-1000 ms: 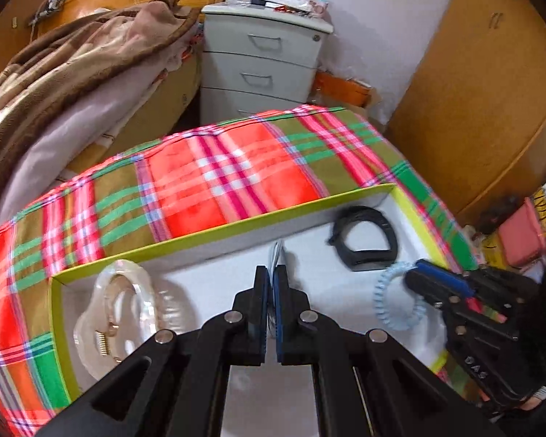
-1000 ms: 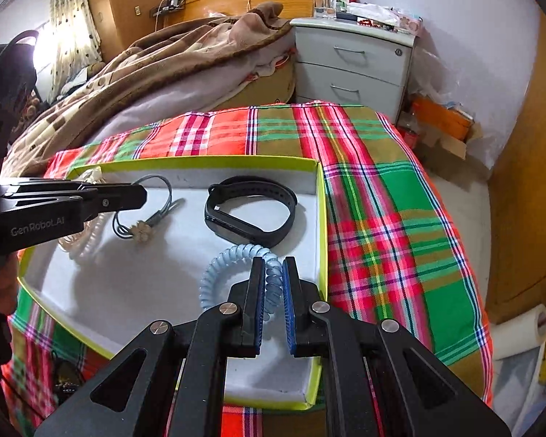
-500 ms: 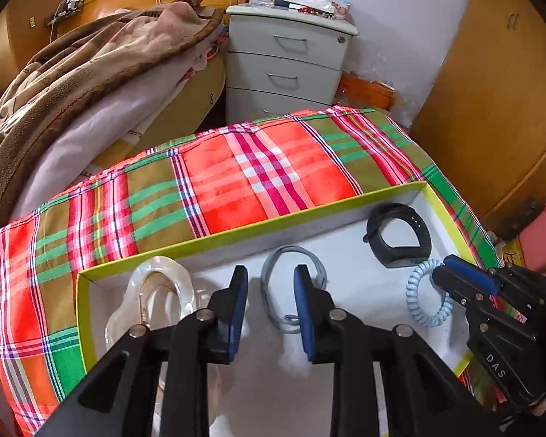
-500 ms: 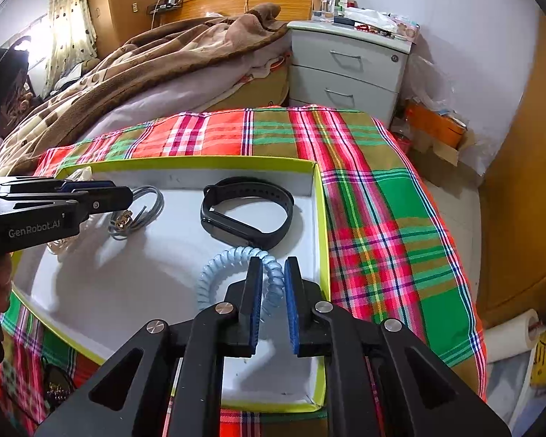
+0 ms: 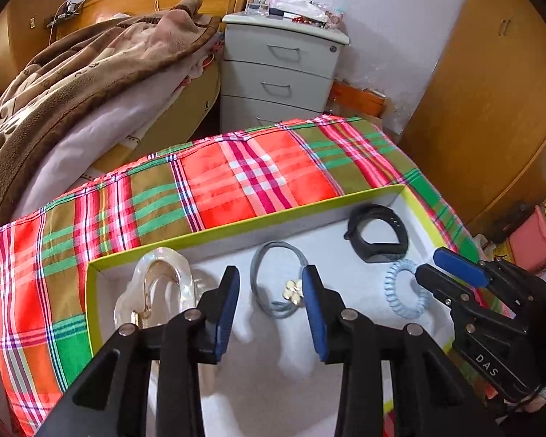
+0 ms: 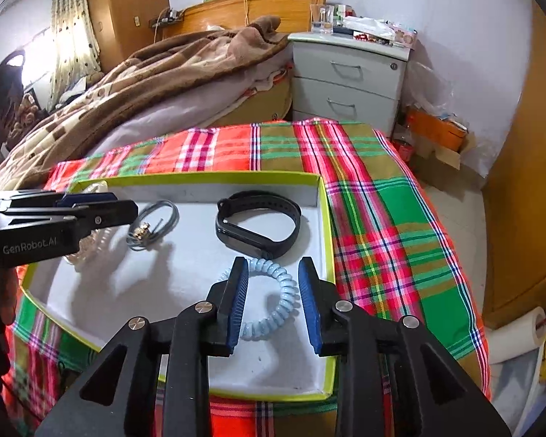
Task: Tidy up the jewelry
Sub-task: 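Open the left tool to drop the grey tie while the right tool releases the white coil, then lower the right tool onto the lavender coil hair tie and grasp it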
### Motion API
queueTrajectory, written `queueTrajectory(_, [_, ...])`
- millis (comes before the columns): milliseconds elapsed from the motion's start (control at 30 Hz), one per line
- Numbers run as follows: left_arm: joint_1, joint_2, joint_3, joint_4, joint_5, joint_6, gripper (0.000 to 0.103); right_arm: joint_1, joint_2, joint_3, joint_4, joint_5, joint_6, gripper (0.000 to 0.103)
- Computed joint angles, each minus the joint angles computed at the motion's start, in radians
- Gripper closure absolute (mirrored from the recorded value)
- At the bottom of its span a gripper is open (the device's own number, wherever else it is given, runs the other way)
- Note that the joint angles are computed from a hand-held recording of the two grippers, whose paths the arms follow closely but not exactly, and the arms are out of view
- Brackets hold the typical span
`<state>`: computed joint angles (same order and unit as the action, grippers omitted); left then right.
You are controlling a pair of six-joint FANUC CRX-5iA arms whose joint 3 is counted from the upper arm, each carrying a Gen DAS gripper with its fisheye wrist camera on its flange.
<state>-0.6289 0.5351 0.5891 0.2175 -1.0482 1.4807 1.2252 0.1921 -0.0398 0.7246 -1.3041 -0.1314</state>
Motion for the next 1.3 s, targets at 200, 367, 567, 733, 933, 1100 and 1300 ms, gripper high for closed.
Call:
queueTrajectory(200, [0.002,-0.08,-0.099,0.028,0.05,-0.037,0.064,0.029,-0.023,-0.02,0.034,-0.009,-0.047,0.073])
queueTrajectory(367, [0.01,-0.158,-0.204,0.069,0.094,-0.052,0.064,0.061,-0.048,-0.043,0.051,-0.019,-0.1,0.073])
queueTrajectory(567, [0.011,-0.259,-0.343,0.101,0.138,-0.082,0.064,0.123,-0.077,-0.067,0.066,-0.048,-0.145,0.073])
queueTrajectory(733, [0.012,-0.34,-0.461,0.144,0.192,-0.092,0.064,0.188,-0.099,-0.085,0.074,-0.082,-0.185,0.073])
queueTrajectory(933, [0.009,-0.413,-0.559,0.168,0.224,-0.1,0.064,0.255,-0.123,-0.108,0.055,-0.113,-0.233,0.072])
queueTrajectory(1100, [0.005,-0.466,-0.634,0.185,0.239,-0.122,0.063,0.307,-0.12,-0.105,0.011,-0.135,-0.233,0.05])
queueTrajectory(1300, [0.005,-0.518,-0.72,0.22,0.253,-0.14,0.063,0.353,-0.11,-0.1,-0.035,-0.161,-0.26,0.05])
